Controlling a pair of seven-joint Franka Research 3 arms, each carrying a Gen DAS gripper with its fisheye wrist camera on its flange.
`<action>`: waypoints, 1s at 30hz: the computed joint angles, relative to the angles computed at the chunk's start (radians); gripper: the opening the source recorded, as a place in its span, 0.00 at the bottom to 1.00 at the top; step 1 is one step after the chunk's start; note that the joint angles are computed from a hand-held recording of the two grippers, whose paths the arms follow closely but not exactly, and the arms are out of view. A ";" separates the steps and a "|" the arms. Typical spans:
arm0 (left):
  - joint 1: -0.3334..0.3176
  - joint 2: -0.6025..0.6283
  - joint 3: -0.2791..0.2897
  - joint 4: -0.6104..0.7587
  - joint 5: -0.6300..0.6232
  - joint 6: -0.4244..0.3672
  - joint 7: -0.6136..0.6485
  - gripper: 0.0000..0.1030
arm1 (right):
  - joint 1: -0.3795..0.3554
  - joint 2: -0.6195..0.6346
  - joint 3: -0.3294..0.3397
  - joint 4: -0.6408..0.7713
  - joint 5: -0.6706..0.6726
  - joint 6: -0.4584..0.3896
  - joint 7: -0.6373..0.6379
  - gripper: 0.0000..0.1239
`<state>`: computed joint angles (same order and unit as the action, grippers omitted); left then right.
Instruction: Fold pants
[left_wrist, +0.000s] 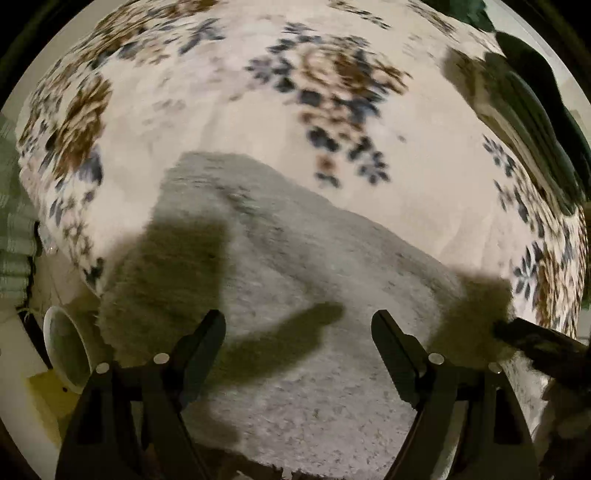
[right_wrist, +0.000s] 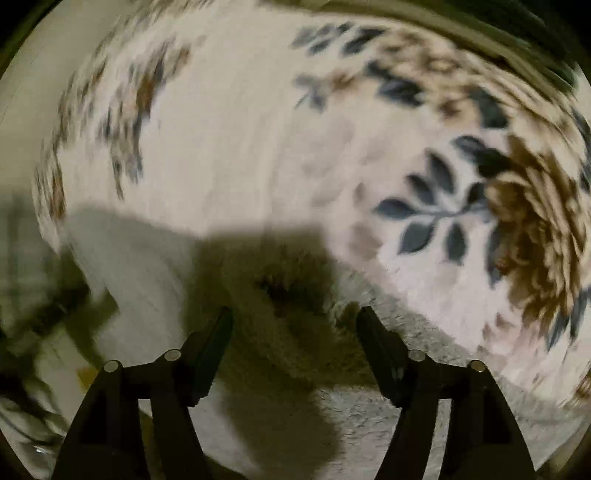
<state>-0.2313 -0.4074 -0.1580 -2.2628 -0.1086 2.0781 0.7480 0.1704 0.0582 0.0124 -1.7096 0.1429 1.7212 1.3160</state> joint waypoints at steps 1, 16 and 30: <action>-0.004 0.010 -0.005 0.011 0.000 0.006 0.003 0.78 | 0.006 -0.004 0.005 -0.014 -0.029 0.007 -0.022 0.31; -0.043 0.119 -0.039 0.139 -0.002 0.014 0.046 0.78 | -0.111 -0.007 -0.074 0.022 0.107 0.007 0.064 0.58; -0.200 0.378 -0.173 0.409 -0.034 -0.012 0.082 0.78 | -0.624 -0.586 -0.324 -0.518 0.056 0.116 0.412 0.67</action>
